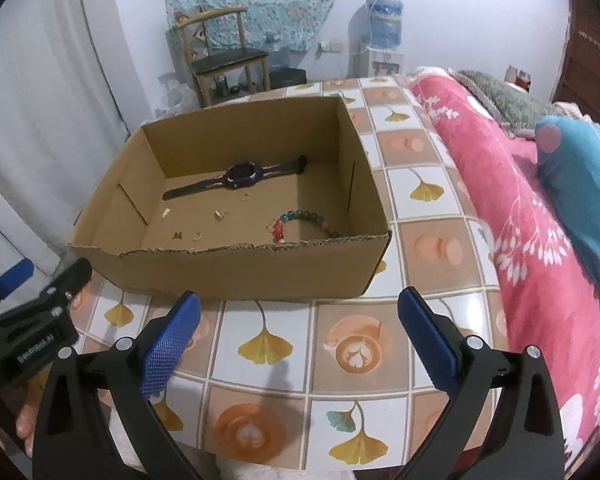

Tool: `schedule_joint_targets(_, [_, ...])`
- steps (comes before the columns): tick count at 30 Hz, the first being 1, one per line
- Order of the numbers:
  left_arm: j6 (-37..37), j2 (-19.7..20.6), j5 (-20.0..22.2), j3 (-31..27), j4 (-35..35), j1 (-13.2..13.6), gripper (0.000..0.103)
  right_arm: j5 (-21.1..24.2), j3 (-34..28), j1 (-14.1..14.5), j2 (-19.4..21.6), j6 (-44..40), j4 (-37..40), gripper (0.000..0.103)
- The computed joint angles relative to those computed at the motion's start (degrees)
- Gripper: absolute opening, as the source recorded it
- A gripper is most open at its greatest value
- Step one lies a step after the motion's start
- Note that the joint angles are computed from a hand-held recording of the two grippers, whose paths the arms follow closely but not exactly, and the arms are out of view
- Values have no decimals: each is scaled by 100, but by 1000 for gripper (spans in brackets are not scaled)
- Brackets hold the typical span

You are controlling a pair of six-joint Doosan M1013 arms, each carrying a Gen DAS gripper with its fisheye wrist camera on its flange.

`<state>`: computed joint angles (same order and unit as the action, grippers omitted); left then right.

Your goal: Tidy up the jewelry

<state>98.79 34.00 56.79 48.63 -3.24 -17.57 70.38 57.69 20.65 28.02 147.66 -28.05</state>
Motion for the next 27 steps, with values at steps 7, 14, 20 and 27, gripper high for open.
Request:
schedule_joint_targets(7, [-129,94,279,-119,-55,10,95,71,-100,-21,73,-83,114,96])
schedule_joint_targets(14, [-117,109,300,-141,-23,17,95,111,-181,-15,128,-178,154,96])
schedule_joint_targets(20, [-147,121,339,-153,21,21,95,125,-207,-20,150,-265,173,96])
schedule_joint_targets(27, [-161,114,338,-139,55,14,95,77,-170,-28,123,-234,151,96])
